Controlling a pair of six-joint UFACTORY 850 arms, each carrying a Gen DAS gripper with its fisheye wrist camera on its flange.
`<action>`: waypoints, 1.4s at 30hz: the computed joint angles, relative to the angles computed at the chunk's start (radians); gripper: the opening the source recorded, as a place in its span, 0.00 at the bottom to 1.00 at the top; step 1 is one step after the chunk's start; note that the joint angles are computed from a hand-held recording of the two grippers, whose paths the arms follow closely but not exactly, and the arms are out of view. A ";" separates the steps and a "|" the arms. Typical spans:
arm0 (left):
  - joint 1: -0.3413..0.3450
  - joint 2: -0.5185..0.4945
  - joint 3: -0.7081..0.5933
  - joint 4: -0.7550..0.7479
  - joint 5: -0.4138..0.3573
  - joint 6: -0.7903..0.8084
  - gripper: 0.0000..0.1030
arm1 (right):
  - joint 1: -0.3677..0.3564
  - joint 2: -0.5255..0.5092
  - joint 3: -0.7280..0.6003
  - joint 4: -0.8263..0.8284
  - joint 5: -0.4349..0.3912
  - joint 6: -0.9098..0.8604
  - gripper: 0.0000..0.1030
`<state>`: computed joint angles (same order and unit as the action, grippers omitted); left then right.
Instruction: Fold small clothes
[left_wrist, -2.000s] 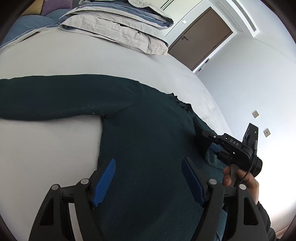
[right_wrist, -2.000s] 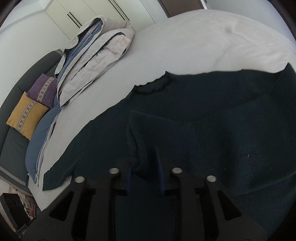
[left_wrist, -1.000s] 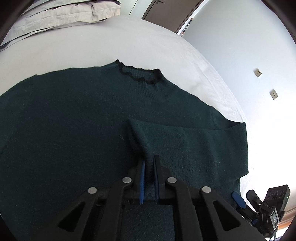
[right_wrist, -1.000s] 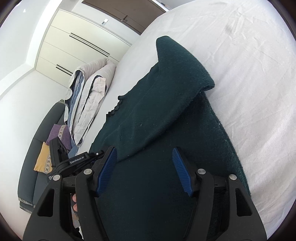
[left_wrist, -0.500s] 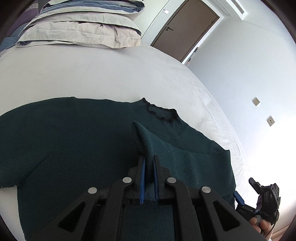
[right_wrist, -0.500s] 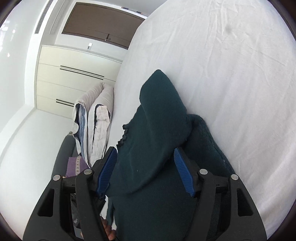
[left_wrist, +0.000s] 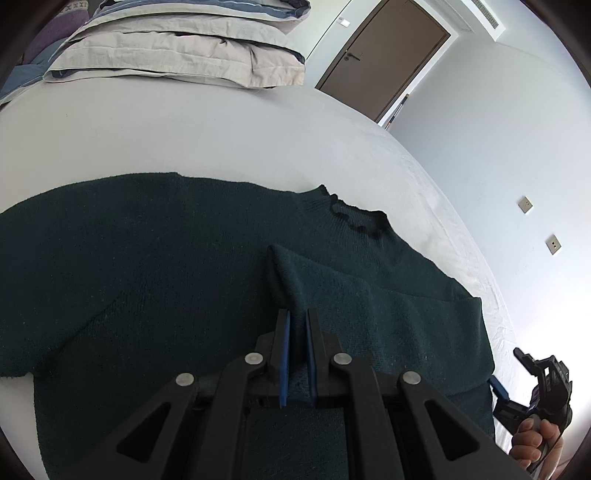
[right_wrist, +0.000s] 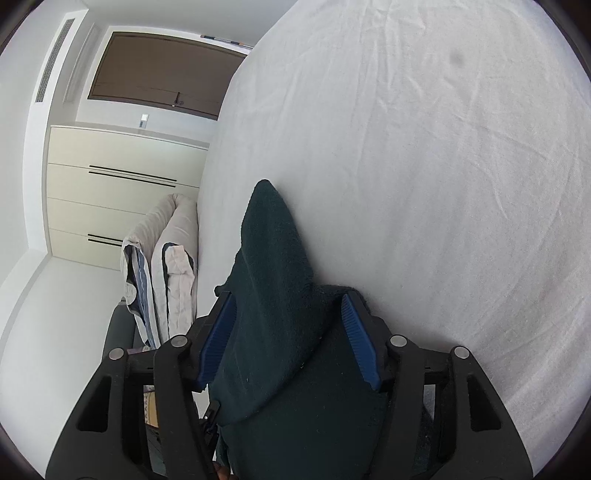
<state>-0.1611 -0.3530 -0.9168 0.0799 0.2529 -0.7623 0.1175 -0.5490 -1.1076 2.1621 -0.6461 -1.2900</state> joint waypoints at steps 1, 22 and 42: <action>0.000 -0.001 0.002 -0.006 0.002 0.005 0.08 | 0.000 0.005 -0.011 0.003 0.023 -0.026 0.59; 0.004 -0.034 0.016 -0.062 0.062 0.077 0.09 | 0.089 -0.287 -0.582 -1.447 0.402 0.971 0.05; 0.004 -0.041 0.025 -0.088 0.087 0.099 0.12 | 0.076 -0.148 -0.316 -0.765 0.339 0.263 0.07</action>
